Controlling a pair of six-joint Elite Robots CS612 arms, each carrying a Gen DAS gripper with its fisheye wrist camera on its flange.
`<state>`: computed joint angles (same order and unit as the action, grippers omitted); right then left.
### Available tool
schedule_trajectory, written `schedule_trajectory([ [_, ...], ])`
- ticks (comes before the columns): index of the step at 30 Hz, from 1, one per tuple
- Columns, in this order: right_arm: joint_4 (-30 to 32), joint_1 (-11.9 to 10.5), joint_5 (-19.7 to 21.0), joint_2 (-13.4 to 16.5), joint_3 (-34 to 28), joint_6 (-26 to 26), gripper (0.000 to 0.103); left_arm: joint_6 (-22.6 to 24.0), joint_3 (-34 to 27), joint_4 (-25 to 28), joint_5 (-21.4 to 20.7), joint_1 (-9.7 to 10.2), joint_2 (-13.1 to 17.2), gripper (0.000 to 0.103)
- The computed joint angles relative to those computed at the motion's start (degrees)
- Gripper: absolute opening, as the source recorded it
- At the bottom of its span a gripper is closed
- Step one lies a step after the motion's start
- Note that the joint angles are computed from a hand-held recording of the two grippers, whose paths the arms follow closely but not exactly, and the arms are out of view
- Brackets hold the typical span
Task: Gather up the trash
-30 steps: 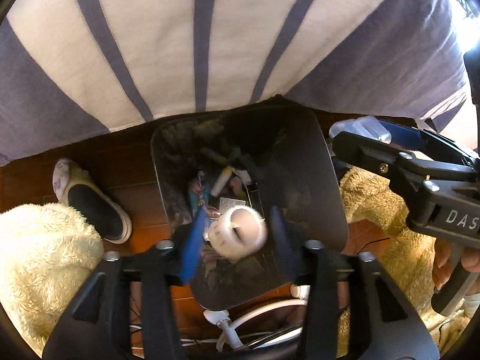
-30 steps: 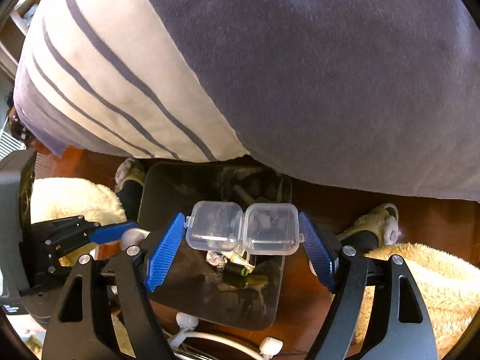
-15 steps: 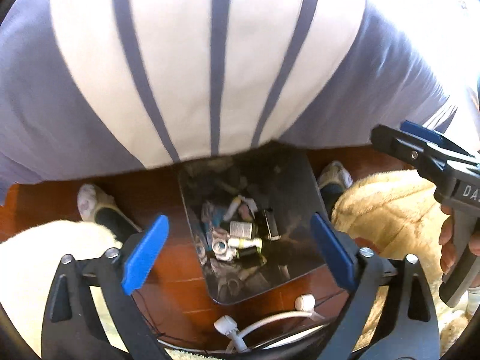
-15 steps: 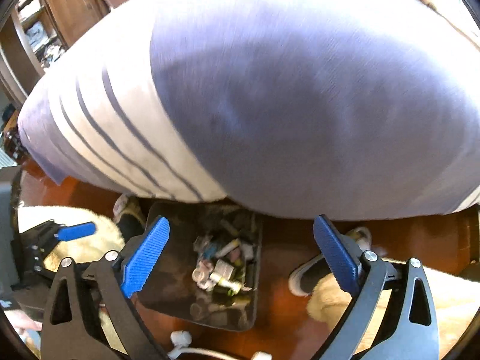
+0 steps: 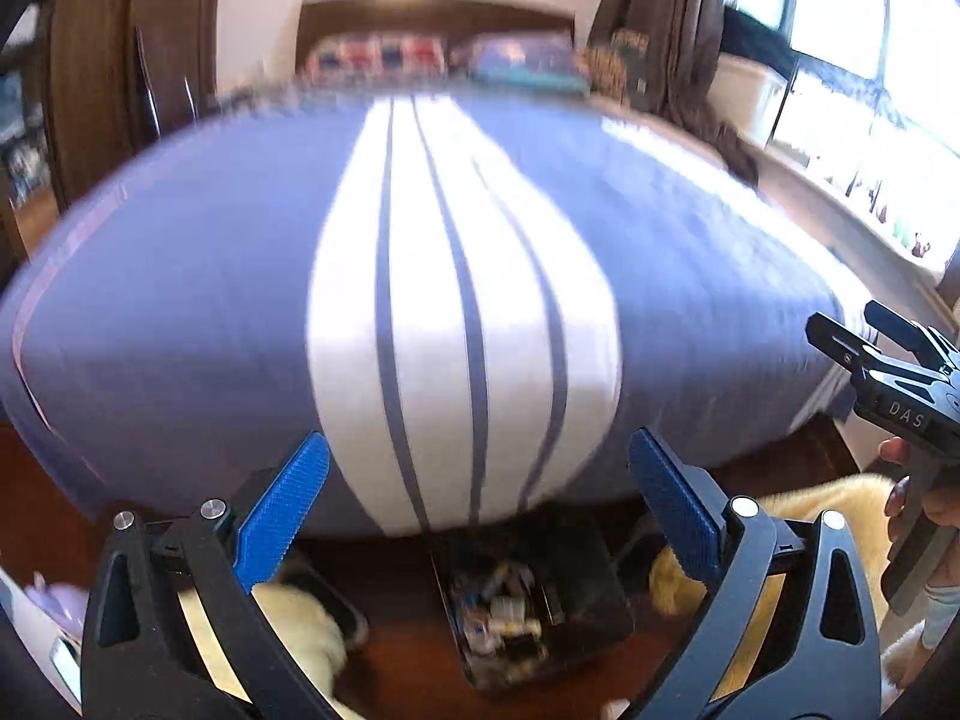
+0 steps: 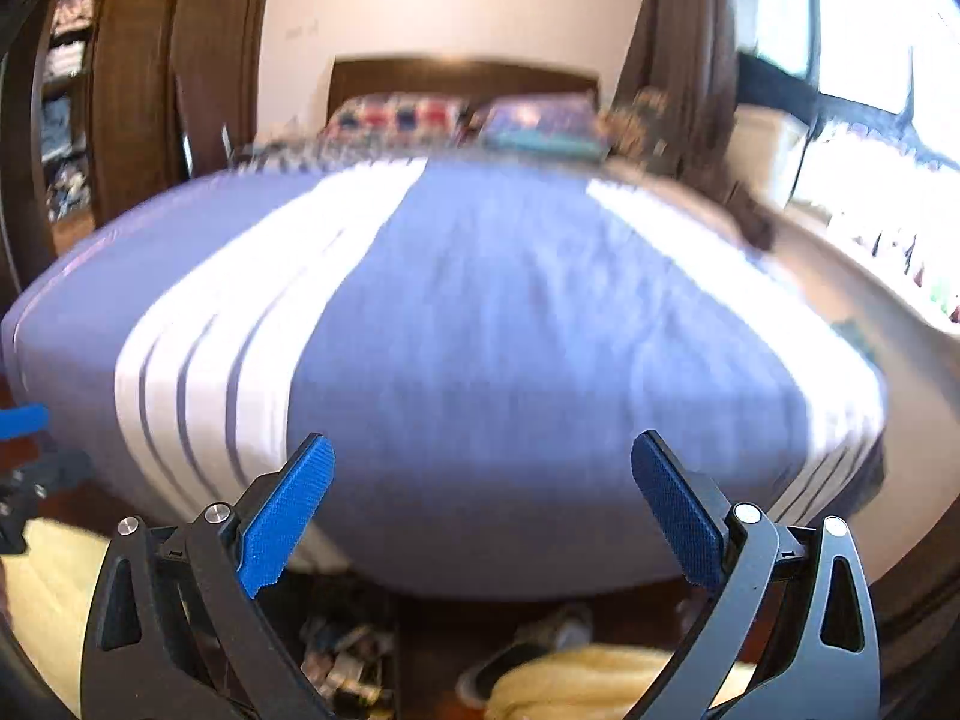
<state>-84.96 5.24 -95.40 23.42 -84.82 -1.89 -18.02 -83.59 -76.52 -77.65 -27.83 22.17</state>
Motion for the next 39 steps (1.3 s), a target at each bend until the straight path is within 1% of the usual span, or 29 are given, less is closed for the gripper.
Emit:
schedule_trajectory([
  [5, -7.3, -0.3, -1.5, -1.9, 0.4, 0.7, 0.100, 3.7, 0.9, -6.7, 5.3, -0.82, -2.2, 0.095],
  [8, -10.3, -0.1, -2.3, -2.6, 0.5, 0.9, 0.100, 6.2, 1.5, -10.7, 8.2, -1.50, -3.4, 0.095],
  [11, -13.0, -0.3, -1.6, -3.6, 1.3, 1.7, 0.100, 7.9, 1.6, -14.2, 10.0, -1.99, -4.0, 0.095],
  [14, -14.4, -0.6, -1.0, -4.3, 1.7, 2.3, 0.100, 8.5, 1.9, -16.7, 11.9, -2.55, -4.5, 0.095],
  [18, -15.0, -0.3, -1.4, -5.1, 2.1, 3.1, 0.100, 8.9, 2.0, -18.2, 13.1, -2.85, -5.0, 0.095],
  [20, -15.3, 0.1, -2.7, -5.3, 2.3, 3.5, 0.100, 9.1, 1.9, -18.9, 14.0, -3.16, -5.1, 0.095],
  [21, -15.2, 0.3, -3.6, -5.4, 2.3, 3.8, 0.100, 8.9, 1.9, -19.1, 13.9, -3.16, -5.2, 0.095],
  [24, -15.0, 0.7, -4.7, -5.5, 2.3, 4.8, 0.100, 7.9, 1.8, -19.2, 12.9, -3.01, -5.3, 0.095],
  [27, -15.0, 1.1, -5.7, -5.4, 1.9, 4.5, 0.100, 8.5, 1.5, -19.3, 12.9, -3.23, -5.1, 0.095],
  [31, -15.1, 1.4, -5.8, -5.3, 1.7, 3.3, 0.100, 8.5, 1.0, -18.9, 12.3, -3.23, -4.9, 0.095],
  [39, -15.2, 1.4, -5.7, -5.2, 1.4, 4.0, 0.100, 8.0, 0.8, -19.0, 12.6, -3.19, -4.9, 0.095],
])
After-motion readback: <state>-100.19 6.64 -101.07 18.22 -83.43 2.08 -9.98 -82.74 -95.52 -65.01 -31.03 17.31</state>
